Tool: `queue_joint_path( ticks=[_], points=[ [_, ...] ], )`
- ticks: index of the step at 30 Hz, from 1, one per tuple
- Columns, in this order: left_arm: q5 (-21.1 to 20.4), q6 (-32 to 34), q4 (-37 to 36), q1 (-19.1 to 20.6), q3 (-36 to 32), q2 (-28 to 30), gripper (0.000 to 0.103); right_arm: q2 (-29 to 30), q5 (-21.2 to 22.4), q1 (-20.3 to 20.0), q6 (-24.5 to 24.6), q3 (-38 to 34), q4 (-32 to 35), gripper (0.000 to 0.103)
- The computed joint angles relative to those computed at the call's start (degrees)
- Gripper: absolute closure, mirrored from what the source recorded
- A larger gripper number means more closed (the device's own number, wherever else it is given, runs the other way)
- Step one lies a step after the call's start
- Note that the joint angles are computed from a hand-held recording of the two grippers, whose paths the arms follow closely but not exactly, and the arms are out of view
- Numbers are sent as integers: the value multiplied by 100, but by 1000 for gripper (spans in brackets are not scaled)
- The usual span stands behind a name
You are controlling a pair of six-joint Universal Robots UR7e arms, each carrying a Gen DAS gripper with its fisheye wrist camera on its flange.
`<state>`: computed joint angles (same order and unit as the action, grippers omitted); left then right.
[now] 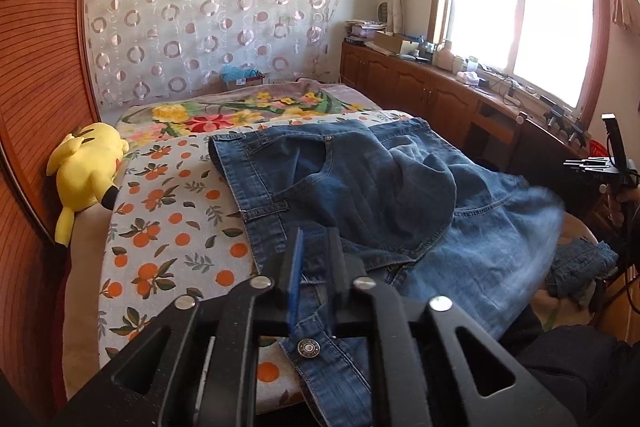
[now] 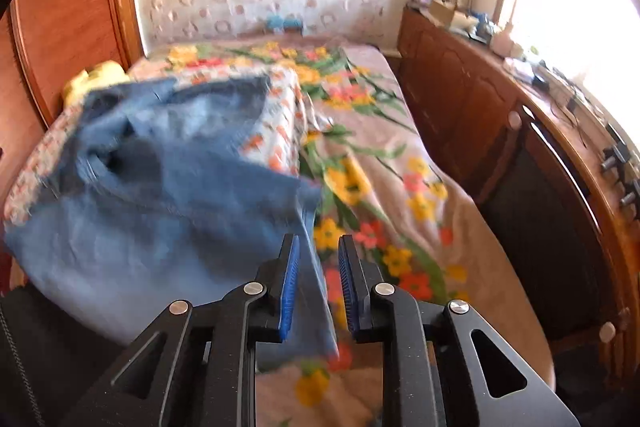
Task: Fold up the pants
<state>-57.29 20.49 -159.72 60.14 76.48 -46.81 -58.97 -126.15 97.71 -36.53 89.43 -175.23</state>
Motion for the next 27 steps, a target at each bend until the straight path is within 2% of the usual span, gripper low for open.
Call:
queue_joint_path(
  ticks=[5,10,12,13,14,17,21,27],
  points=[
    [88,-20,16,48,-131,68,61,313,505,116,-302,-50,-440,73],
    [130,-64,162,147,-389,235,53,717,1029,97,-357,-214,-576,68],
    [118,-82,243,195,-522,317,42,900,1243,23,-393,-403,-522,65],
    [108,-83,275,225,-612,377,32,1002,1359,-17,-415,-504,-509,65],
    [90,-75,306,252,-705,437,29,1106,1433,-39,-407,-655,-426,62],
    [70,-48,541,333,-1118,672,28,1478,1562,-86,-369,-1112,-265,57],
    [31,-23,833,449,-1810,1059,28,1999,1415,-72,-477,-1938,27,55],
    [228,44,1518,580,-3406,1968,28,2725,1186,-69,-694,-3242,571,52]
  ],
)
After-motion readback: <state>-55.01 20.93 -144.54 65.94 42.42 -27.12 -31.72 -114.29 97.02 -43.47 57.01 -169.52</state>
